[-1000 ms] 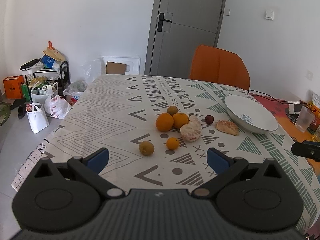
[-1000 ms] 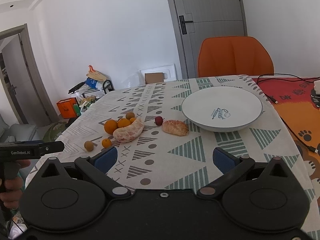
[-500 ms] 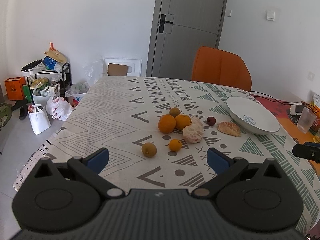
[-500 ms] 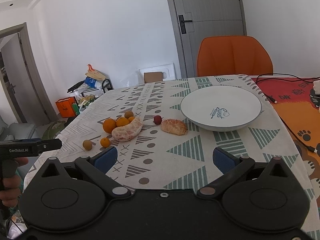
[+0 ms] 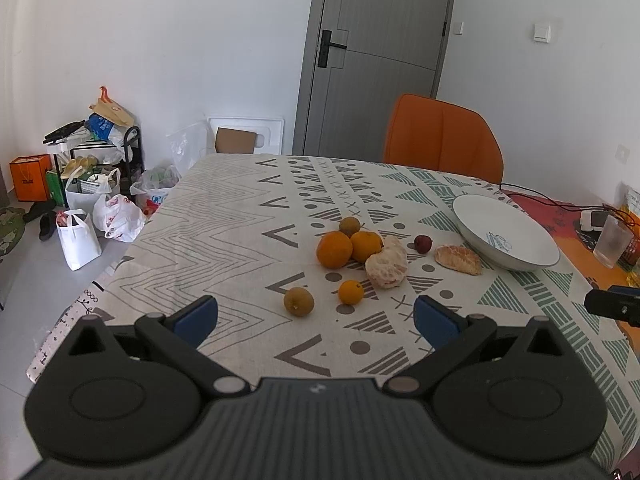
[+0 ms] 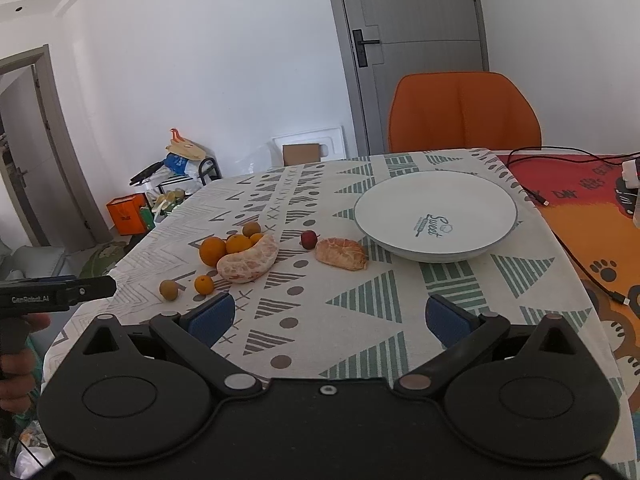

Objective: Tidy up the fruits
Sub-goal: 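Move both grippers toward the fruit cluster on the tablecloth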

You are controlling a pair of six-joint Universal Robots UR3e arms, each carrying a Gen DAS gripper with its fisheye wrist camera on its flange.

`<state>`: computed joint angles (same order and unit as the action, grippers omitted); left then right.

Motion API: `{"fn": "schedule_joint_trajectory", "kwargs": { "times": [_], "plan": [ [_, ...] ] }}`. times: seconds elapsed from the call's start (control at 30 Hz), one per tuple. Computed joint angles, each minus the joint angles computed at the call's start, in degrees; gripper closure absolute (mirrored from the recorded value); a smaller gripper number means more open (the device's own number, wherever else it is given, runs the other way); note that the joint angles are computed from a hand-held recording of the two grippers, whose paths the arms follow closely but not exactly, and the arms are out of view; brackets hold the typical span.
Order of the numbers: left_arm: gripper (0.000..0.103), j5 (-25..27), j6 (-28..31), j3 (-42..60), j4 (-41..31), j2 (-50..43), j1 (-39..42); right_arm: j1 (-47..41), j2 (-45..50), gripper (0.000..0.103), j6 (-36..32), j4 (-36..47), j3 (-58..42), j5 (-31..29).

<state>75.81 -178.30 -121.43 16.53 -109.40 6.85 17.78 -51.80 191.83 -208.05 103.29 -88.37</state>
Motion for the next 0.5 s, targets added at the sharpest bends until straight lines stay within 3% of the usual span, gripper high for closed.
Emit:
{"fn": "schedule_joint_trajectory", "kwargs": {
  "times": [0.5],
  "plan": [
    [0.000,-0.2,0.0,-0.1,-0.6,0.5,0.3,0.1,0.0,0.000,-0.5,0.0,-0.1,-0.6]
  ]
}}
